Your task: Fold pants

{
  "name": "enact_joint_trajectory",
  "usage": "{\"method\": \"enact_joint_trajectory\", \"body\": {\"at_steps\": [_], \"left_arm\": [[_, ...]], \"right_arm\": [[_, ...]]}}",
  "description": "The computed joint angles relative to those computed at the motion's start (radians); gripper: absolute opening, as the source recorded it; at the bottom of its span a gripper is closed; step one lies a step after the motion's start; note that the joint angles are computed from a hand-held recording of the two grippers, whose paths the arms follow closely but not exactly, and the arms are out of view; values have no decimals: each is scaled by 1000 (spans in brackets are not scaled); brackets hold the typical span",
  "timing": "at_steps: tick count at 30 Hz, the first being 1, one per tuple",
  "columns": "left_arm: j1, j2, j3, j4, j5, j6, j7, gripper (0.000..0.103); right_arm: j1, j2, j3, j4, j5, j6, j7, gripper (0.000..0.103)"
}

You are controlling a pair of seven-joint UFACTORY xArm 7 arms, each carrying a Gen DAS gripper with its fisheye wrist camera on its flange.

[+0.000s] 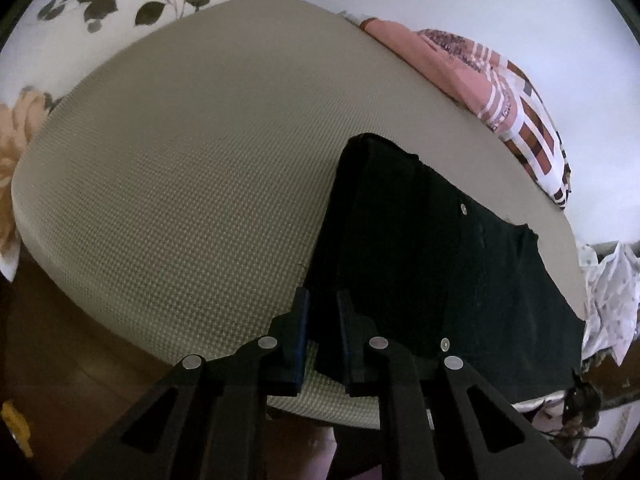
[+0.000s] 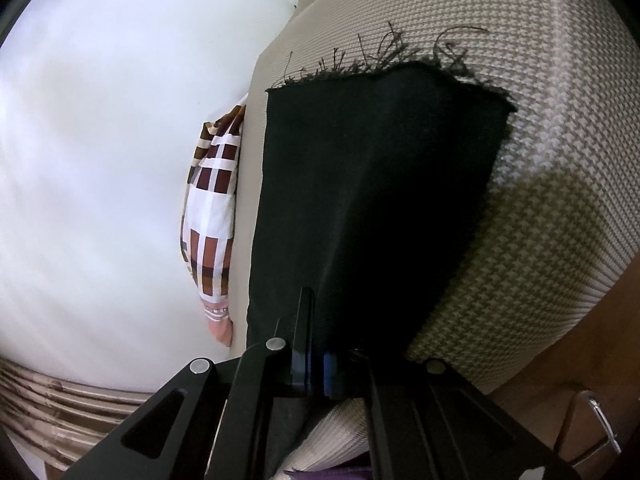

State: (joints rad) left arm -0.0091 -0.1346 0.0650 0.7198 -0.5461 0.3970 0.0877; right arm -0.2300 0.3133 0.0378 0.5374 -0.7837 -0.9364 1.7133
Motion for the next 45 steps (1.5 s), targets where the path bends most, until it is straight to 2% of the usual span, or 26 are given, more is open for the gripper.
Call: {"method": "enact_joint_trajectory", "body": {"at_steps": [6,9,11,15,21,22,26,30,31,34,36,38,41,45], "left_arm": [[-2,7,-16,4,49,-20,-42,14],[-9,7,-11,0,28,-26,-36,14],[-12,11,-7,2,10,-27,-28,14],[-8,17,-15,8,25,-27,-48,14],[-9,34,-26,22,58,-38,-69,20],[-10,37,-26,23,61,-40,-68,20],[-14,50,-19,29,4,-44,-27,21],[-10,51,-17,31,-43,-39,7,22],[-9,51,-20,31,-41,-41,3,22],[-10,46,-20,28,-60,-48,15,22],[-19,38,-13,27,-123,-53,59,22],[-24,22,-12,17,-158,-76,84,27],[-42,-4,-6,-1,-198,-124,116,37],[-76,-32,11,-15,-250,-166,152,45]], "right_arm": [[-27,36,-8,-5,-22,-89,13,5],[-36,25,-25,-30,-5,-119,-16,9],[-41,-18,-44,-50,-20,-65,-33,7],[-44,-58,-61,-110,44,-60,-91,5],[-40,-130,-74,-137,45,13,-137,5],[-36,-110,-96,-134,20,1,-121,3],[-114,72,-60,-117,12,-270,-45,3],[-147,122,-66,-180,84,-429,-38,7],[-153,93,-85,-221,106,-429,-57,11],[-175,20,-123,-301,127,-416,-85,11],[-186,-24,-139,-331,124,-410,-100,11],[-179,-96,-144,-340,117,-360,-109,11],[-130,-189,-125,-288,112,-238,-100,11],[-48,-235,-97,-131,4,-75,-54,12]]}}
